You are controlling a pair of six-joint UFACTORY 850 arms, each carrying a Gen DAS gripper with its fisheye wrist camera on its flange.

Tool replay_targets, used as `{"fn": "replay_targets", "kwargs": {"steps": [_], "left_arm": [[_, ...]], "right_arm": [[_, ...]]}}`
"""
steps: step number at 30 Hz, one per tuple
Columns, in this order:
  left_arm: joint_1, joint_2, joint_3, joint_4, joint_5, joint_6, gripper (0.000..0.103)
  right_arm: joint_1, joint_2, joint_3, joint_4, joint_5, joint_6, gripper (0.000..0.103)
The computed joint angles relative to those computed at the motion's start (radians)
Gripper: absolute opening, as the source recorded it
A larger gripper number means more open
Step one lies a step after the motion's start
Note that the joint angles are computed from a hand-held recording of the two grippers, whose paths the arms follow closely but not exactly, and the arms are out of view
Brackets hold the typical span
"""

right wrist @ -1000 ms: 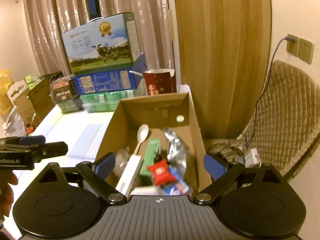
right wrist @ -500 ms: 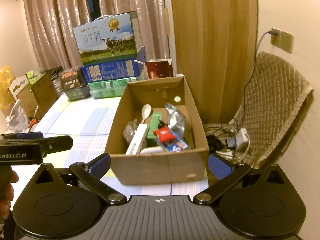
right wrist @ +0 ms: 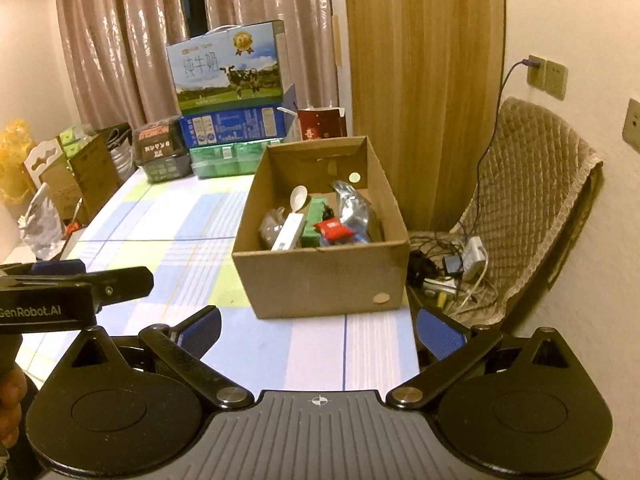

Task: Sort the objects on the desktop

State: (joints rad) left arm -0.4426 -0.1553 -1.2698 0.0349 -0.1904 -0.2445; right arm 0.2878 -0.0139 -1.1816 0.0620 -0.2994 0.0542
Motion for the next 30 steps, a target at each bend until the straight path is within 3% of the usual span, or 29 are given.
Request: {"fn": "replay_targets", "kwargs": {"steps": [4,10,17,26,30], "left_arm": [[-0.018,0.031,0.041,0.14,-0.012,-0.153,0.102],[-0.023,0.049,0.075,0.061,-0.019,-0.11,0.102],[-0.028,0.068,0.103,0.156,-0.008,-0.202,0.102],[-0.034,0.074,0.105,0.149,-0.007,-0.19,0.102],[-0.032,0.074,0.103,0.066,-0.002,-0.108,0.102]], "right_arm": [[0.009,0.032,0.043,-0.042,-0.002,0.047,0.101],[0.021,0.064,0.086,-0.096,0.0,0.108,0.101],[0.033,0.067,0.094,-0.121,0.004,0.136,0.101],[0.035,0.077,0.102,-0.149,0.003,0.177,0.101],[0.036,0.078,0.102,-0.148,0.005,0.174,0.101]]}}
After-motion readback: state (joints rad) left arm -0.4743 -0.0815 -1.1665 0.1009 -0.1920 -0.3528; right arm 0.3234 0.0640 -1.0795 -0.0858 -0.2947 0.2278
